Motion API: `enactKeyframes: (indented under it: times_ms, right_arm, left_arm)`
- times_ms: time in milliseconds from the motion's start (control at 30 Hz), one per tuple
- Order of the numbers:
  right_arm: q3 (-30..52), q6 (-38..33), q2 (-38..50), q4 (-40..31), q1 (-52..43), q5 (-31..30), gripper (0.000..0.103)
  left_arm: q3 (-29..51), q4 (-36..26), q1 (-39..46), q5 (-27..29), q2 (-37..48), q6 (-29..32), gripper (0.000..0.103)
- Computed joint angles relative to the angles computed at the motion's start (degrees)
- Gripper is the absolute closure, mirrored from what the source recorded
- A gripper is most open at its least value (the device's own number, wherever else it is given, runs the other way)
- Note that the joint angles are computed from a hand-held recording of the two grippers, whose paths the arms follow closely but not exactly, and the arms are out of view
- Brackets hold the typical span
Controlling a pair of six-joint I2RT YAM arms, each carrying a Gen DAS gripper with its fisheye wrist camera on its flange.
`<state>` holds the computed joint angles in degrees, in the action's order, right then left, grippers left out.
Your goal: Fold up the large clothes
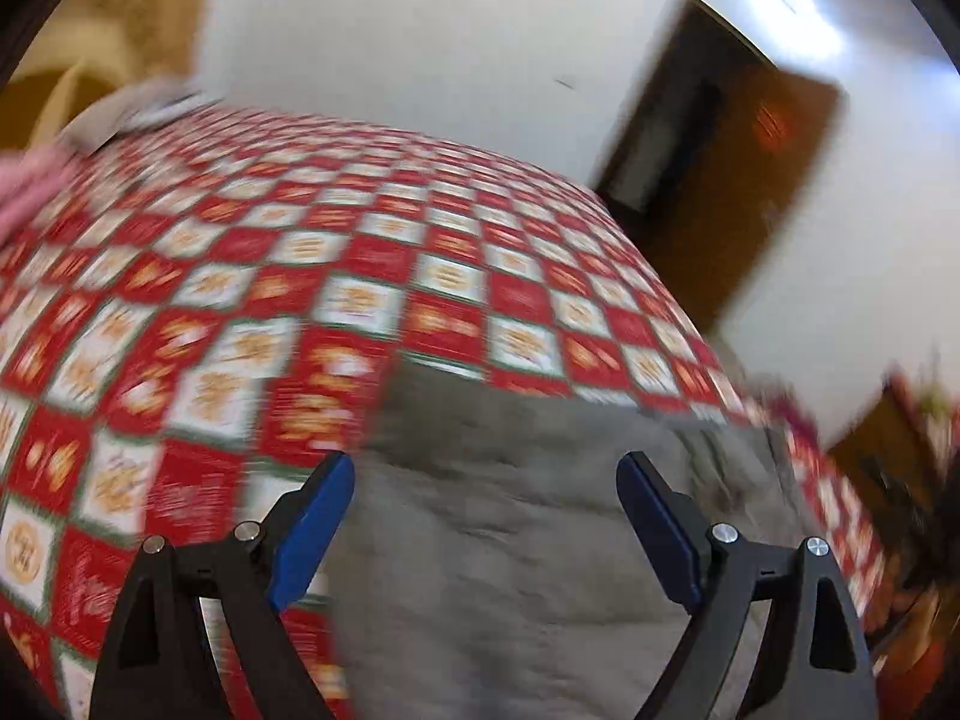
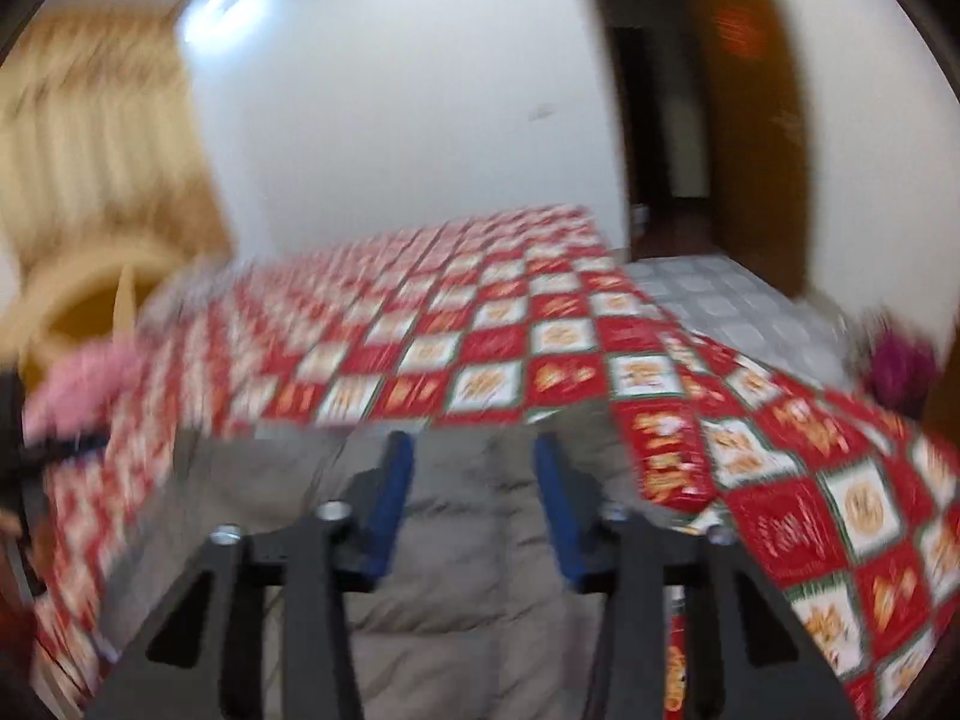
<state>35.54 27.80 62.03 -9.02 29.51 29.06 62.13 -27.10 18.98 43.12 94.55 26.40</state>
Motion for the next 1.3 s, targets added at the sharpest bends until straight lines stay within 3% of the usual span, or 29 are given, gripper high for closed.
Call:
enactKeyframes:
  times_ms: [67,167,267,367,633,767,867,1067,1233,1300]
  right_arm:
    - [5.12,-2.52,8.98,2.11,3.35,1.61,0.066]
    - [13.84,-6.63,22.16,3.71,4.24,0.70,0.068]
    - [18.66,-5.37,32.88,5.06,1.36,-1.24,0.068]
    - [18.50,-3.81,39.04,9.52,-2.35,-4.22,0.069]
    - [13.11,-0.36,43.89,22.44,-6.08,-9.20,0.071]
    - [10.34,1.51,44.30,28.03,-9.57,-17.17,0.072]
    - [10.80,2.73,45.75,29.07,-11.00,-19.87,0.075]
    - [13.30,2.90,44.98,23.05,-9.64,-15.91,0.076]
    - [6.51,5.00,34.43,22.04,-9.36,-0.98,0.076]
    - [5.09,7.98,32.65,19.59,-12.78,0.04,0.076]
  left_arm:
    - [-7.31,8.43,-8.43,-6.25,-4.56,-4.10,0.014]
    - [-11.35,19.53,-19.00,-18.14,-3.25,-10.94,0.014]
    - [-10.65,26.31,-23.72,-28.01,3.56,-13.56,0.014]
    - [-9.12,30.93,-22.53,-32.54,10.23,-15.73,0.014]
    - [-6.47,37.64,-16.56,-21.45,19.69,-20.41,0.010]
    - [-5.36,39.01,-16.43,-19.20,22.12,-22.61,0.009]
    - [-3.24,38.37,-16.54,-18.38,24.29,-23.62,0.007]
    - [-3.41,38.58,-17.59,-20.80,24.55,-22.77,0.006]
    - [-3.55,38.75,-17.62,-20.90,24.59,-22.71,0.006]
    - [-3.54,38.76,-17.52,-20.84,24.63,-22.59,0.006]
